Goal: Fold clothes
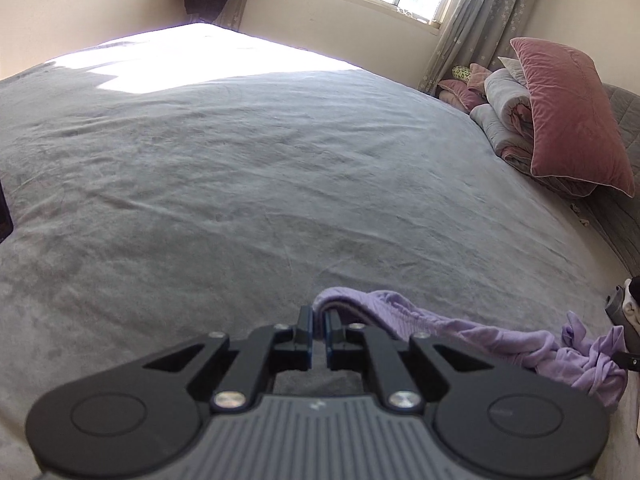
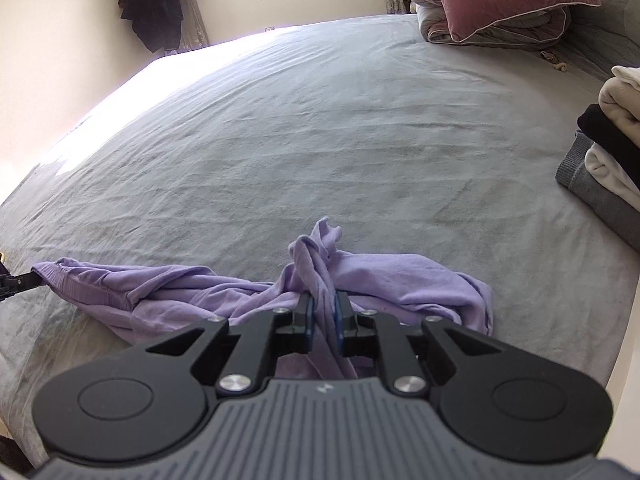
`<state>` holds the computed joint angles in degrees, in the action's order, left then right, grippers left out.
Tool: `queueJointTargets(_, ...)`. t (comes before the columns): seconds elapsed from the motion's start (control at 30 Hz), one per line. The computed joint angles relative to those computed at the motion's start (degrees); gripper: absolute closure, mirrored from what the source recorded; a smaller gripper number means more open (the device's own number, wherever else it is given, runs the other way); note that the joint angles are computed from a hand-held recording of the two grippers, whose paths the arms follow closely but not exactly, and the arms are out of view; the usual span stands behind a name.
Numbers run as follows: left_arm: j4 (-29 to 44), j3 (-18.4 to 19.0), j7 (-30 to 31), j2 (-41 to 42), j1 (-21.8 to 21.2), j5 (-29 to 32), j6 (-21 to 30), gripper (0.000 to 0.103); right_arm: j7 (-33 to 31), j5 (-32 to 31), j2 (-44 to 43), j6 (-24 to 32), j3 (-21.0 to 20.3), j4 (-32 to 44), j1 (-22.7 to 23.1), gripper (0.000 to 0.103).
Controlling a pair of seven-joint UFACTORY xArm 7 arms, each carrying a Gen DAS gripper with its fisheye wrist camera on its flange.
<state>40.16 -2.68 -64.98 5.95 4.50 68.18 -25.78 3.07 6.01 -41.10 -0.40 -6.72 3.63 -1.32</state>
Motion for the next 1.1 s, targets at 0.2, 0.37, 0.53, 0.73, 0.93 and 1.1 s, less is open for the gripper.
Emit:
queueJointTargets(0.2,3.19,0.14,-4.86,1.70,0.55,7.70,-0.23,0.084,0.06,-0.09,-2.41,-1.83,0.16,-1.08,2.05,0.057)
queueJointTargets(0.37,3.36,0.55,-0.19,1.67,-0.01,7.08,-0.94,0.068,0.17,0.07,-1.88,-3.14,-1.87,-0.57,7.81,0.056)
queueJointTargets(0.53,8.77,0.99,-7.78,4.79,-1.00,16.27,-1.68,0.068,-0.88,2.21,3.09,-3.91,-10.28,3.46,21.21,0.056)
queueJointTargets(0.73,9.97,2.34,-0.66,7.59,-2.18,14.46,-6.68,0.067,-1.63,4.38,13.55,-6.99,-23.11,9.36,38.96,0.061)
queueJointTargets(0.93,12.29,3.34,-0.71,10.30,-2.07,16.17,-9.70,0.066,1.28,5.89,20.96,-7.86,-37.32,14.61,54.97,0.061)
queueJointTargets(1.1,14.23,4.26,-2.80,12.30,-2.10,17.55,-10.99,0.066,2.18,6.82,22.37,-7.11,-47.28,18.09,65.75,0.086)
